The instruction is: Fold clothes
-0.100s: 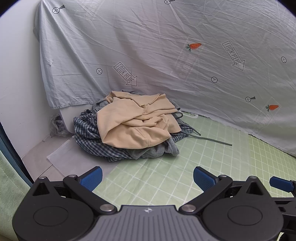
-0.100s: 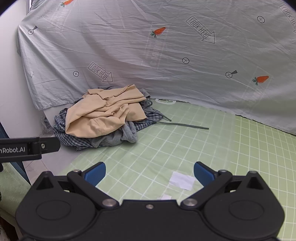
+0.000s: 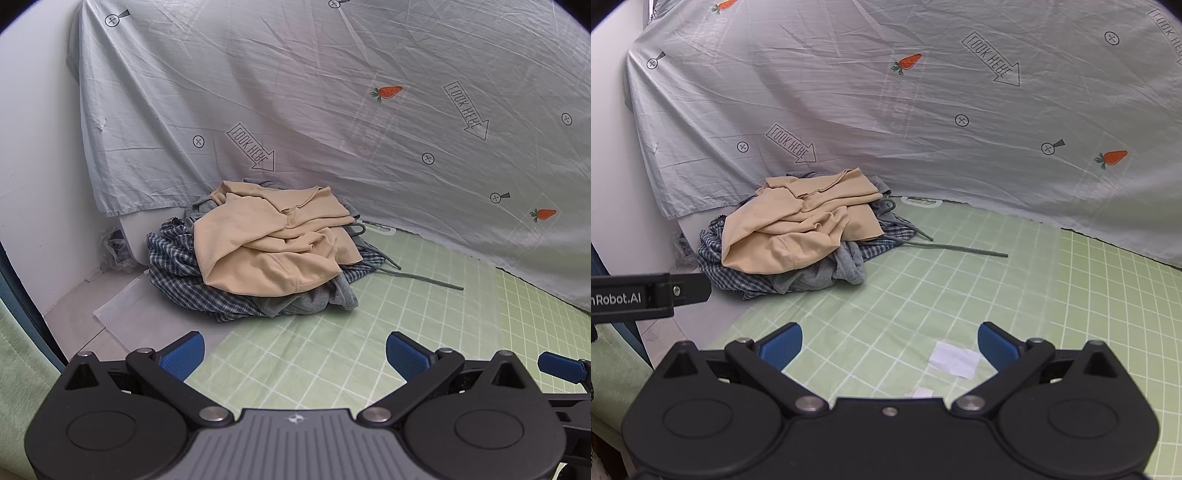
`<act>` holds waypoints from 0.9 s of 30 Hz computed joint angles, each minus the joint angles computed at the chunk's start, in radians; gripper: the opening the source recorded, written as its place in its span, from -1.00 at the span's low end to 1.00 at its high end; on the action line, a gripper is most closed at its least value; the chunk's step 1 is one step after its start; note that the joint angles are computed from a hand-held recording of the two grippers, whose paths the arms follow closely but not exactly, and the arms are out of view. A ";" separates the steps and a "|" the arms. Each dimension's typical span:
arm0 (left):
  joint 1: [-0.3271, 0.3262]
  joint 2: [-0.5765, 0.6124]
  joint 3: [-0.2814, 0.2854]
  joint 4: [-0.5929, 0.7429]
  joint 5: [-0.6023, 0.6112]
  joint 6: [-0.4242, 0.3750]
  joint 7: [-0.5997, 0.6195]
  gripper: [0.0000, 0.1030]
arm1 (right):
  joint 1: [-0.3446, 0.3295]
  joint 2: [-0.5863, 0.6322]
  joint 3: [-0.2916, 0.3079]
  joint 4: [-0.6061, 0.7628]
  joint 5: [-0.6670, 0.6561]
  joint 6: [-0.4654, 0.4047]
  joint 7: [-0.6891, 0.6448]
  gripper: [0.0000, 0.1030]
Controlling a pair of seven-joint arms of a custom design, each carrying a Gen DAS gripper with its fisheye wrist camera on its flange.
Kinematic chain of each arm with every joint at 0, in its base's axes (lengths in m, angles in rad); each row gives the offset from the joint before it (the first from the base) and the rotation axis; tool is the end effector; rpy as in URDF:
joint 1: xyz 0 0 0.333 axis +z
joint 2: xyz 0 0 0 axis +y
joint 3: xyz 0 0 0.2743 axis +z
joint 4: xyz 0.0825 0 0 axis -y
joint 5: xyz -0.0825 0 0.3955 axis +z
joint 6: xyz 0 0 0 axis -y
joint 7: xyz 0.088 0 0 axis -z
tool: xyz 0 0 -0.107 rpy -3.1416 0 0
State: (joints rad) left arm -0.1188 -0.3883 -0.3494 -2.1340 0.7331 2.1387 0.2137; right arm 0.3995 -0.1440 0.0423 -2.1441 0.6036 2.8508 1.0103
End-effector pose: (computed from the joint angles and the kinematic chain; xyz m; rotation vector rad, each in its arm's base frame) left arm 0.4558 -0.2187 0.5673 -2.0508 1.0917 -0.5319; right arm 0.5286 0.2173 0.5138 -1.9496 1.1563 -0.4223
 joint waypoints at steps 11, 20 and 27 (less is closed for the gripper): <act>-0.002 -0.008 0.000 -0.008 -0.006 0.000 0.000 1.00 | -0.003 0.002 0.001 0.005 -0.008 -0.007 0.008 0.99; 0.000 -0.005 0.001 -0.006 -0.008 0.004 0.003 1.00 | -0.005 0.000 0.003 -0.001 -0.013 -0.003 0.023 0.99; 0.000 -0.005 0.003 -0.006 -0.011 0.008 0.007 1.00 | -0.003 -0.002 0.002 -0.002 -0.015 -0.008 0.031 0.99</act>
State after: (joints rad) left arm -0.1193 -0.3932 -0.3466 -2.1398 0.7225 2.1467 0.2202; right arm 0.3960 -0.1456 0.0439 -2.1465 0.5882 2.8423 1.0413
